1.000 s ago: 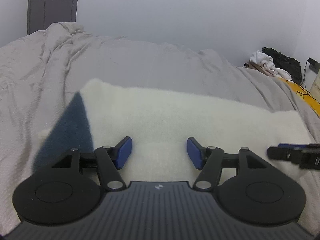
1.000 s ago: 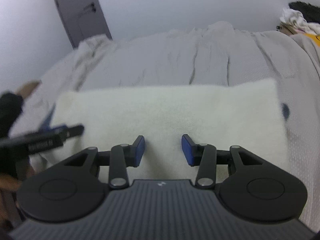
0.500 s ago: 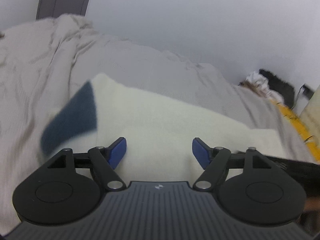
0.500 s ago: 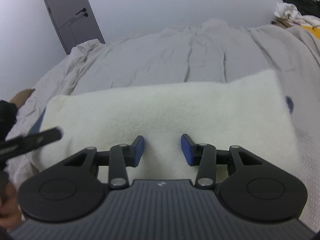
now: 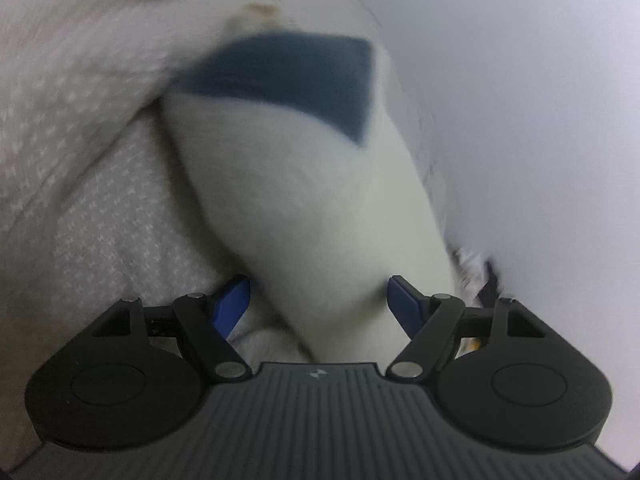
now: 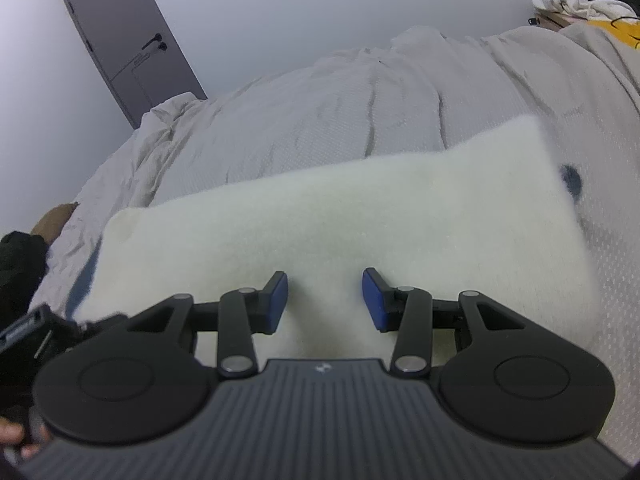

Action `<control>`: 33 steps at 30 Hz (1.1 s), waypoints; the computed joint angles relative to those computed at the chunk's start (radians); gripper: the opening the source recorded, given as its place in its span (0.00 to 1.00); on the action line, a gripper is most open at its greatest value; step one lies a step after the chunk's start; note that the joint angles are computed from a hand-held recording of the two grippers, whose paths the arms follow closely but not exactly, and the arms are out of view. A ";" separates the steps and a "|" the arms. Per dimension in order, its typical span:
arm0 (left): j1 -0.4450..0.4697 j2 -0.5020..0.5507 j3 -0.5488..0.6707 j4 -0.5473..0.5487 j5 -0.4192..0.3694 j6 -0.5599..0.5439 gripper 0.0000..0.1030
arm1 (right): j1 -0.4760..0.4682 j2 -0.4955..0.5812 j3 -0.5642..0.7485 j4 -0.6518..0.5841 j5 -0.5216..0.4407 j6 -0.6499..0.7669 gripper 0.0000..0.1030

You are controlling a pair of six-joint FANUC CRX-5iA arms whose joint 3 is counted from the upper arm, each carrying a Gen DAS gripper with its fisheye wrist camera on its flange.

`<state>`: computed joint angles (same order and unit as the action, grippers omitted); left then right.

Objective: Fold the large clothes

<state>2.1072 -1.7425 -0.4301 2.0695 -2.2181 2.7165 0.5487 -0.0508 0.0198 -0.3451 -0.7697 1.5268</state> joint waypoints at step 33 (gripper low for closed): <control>-0.048 0.000 0.020 -0.172 0.071 -0.172 0.47 | -0.289 0.119 0.079 -0.711 -0.308 -0.121 0.85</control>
<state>2.0595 -1.7429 -0.4100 1.8978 -2.1475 2.5444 0.2593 0.0679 0.0990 -1.0558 -1.0775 1.4062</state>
